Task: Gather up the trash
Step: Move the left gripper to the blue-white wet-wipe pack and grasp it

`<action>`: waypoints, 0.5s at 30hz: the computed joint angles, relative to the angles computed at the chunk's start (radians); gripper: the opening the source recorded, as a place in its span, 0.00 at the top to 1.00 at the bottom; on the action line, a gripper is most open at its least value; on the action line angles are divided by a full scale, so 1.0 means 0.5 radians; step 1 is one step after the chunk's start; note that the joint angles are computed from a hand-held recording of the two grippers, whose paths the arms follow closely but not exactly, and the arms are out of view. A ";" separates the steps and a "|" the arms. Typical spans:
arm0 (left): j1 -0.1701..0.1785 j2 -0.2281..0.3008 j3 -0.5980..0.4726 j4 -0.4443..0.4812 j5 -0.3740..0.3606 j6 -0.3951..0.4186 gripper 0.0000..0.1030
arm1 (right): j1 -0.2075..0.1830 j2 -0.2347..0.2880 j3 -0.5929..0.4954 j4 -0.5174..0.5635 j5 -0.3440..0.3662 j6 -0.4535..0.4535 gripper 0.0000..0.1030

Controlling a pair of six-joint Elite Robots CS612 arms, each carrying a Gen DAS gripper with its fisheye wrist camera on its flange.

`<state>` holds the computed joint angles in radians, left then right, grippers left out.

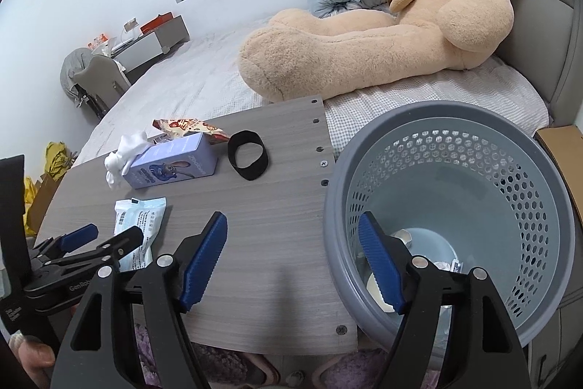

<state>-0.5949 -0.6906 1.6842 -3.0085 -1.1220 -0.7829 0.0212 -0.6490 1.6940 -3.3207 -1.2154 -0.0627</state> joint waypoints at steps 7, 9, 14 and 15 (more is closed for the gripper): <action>0.010 0.027 -0.027 0.051 -0.012 -0.026 0.11 | 0.000 -0.003 0.004 0.005 -0.007 0.000 0.31; 0.013 0.034 -0.030 0.054 -0.021 -0.029 0.11 | 0.000 -0.004 0.004 0.009 -0.003 0.000 0.31; 0.020 0.045 -0.034 0.057 -0.043 -0.039 0.13 | 0.003 -0.007 0.009 0.014 -0.005 -0.011 0.31; 0.021 0.047 -0.035 0.059 -0.047 -0.038 0.15 | 0.003 -0.008 0.010 0.014 -0.005 -0.012 0.31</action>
<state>-0.5842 -0.6672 1.6665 -2.9792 -1.1456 -0.8018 0.0226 -0.6528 1.6990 -3.3138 -1.2180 -0.0687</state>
